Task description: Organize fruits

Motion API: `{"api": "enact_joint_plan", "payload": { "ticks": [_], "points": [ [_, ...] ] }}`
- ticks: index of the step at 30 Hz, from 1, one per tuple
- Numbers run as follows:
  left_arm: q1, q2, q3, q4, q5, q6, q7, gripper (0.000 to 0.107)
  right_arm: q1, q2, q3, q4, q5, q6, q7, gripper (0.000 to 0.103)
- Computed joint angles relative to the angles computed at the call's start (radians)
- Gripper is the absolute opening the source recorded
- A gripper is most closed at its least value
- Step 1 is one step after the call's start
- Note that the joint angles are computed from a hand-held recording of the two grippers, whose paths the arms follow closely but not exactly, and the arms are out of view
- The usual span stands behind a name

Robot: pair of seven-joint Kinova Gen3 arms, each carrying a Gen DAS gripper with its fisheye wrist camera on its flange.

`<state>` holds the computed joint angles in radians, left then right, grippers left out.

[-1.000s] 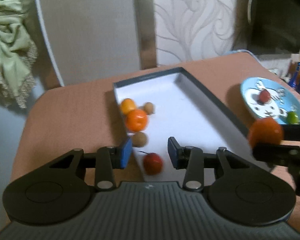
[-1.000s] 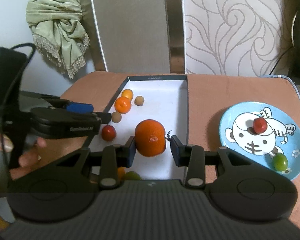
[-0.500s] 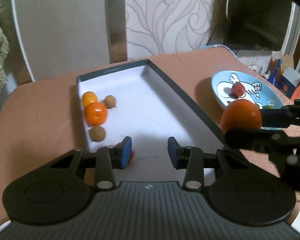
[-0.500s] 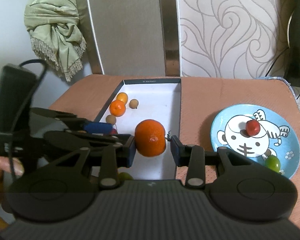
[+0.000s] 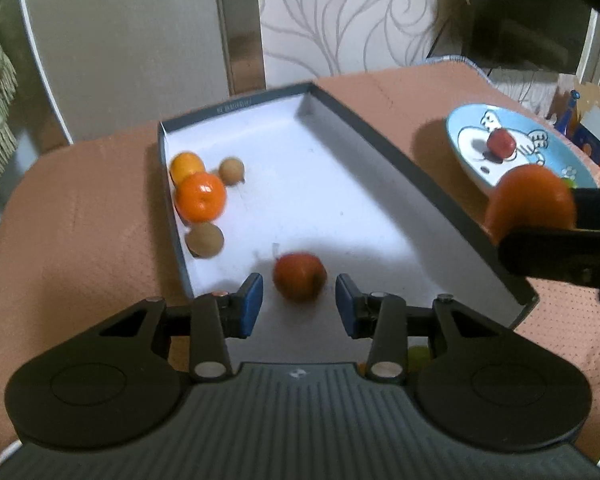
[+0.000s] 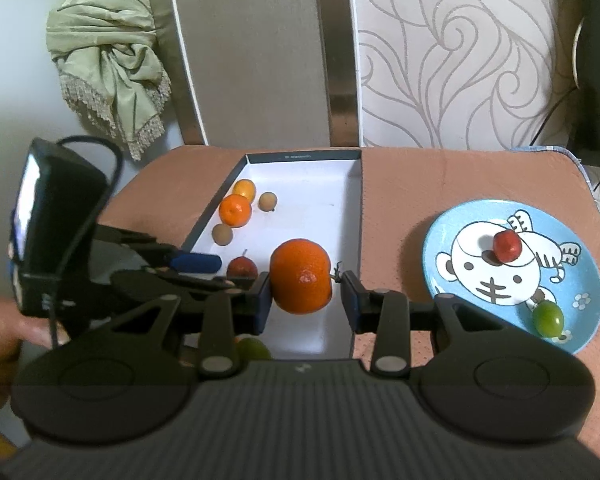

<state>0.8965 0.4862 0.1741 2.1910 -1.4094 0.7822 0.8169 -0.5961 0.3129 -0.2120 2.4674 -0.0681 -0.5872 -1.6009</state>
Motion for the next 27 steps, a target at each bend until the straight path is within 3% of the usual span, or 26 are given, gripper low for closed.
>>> {"api": "enact_joint_plan", "payload": {
  "ticks": [5, 9, 10, 11, 12, 14, 16, 20, 27],
  "points": [
    [-0.022, 0.016, -0.011, -0.013, -0.006, -0.03, -0.012, 0.025, -0.008, -0.008, 0.007, 0.012, -0.023, -0.007, 0.008, 0.04],
    [-0.039, 0.015, -0.011, -0.033, 0.027, -0.037, -0.043, 0.026, -0.014, -0.016, 0.009, 0.017, -0.039, -0.003, 0.012, 0.04],
    [-0.034, 0.01, -0.025, -0.028, 0.019, -0.052, -0.029, 0.028, -0.016, -0.018, 0.009, 0.02, -0.043, -0.003, 0.014, 0.04],
    [-0.031, 0.006, -0.034, -0.018, -0.005, -0.066, 0.0, 0.035, -0.02, -0.022, 0.011, 0.022, -0.05, -0.002, 0.018, 0.04],
    [-0.024, 0.008, -0.04, -0.015, -0.016, -0.064, 0.012, 0.048, -0.025, -0.025, 0.013, 0.023, -0.061, -0.001, 0.023, 0.04],
    [-0.023, 0.024, -0.032, -0.028, -0.004, -0.033, -0.001, 0.058, -0.034, -0.03, 0.016, 0.025, -0.081, 0.003, 0.032, 0.04],
    [-0.038, 0.029, -0.026, -0.027, -0.022, -0.043, -0.003, 0.056, -0.041, -0.034, 0.018, 0.027, -0.096, 0.01, 0.041, 0.04],
    [-0.045, 0.03, -0.025, -0.026, -0.06, -0.055, 0.01, 0.035, -0.042, -0.045, 0.017, 0.034, -0.107, 0.013, 0.046, 0.04],
    [-0.032, 0.027, -0.026, -0.042, -0.016, -0.024, -0.024, 0.034, -0.029, -0.049, 0.012, 0.041, -0.099, 0.003, 0.034, 0.04]
  ]
}}
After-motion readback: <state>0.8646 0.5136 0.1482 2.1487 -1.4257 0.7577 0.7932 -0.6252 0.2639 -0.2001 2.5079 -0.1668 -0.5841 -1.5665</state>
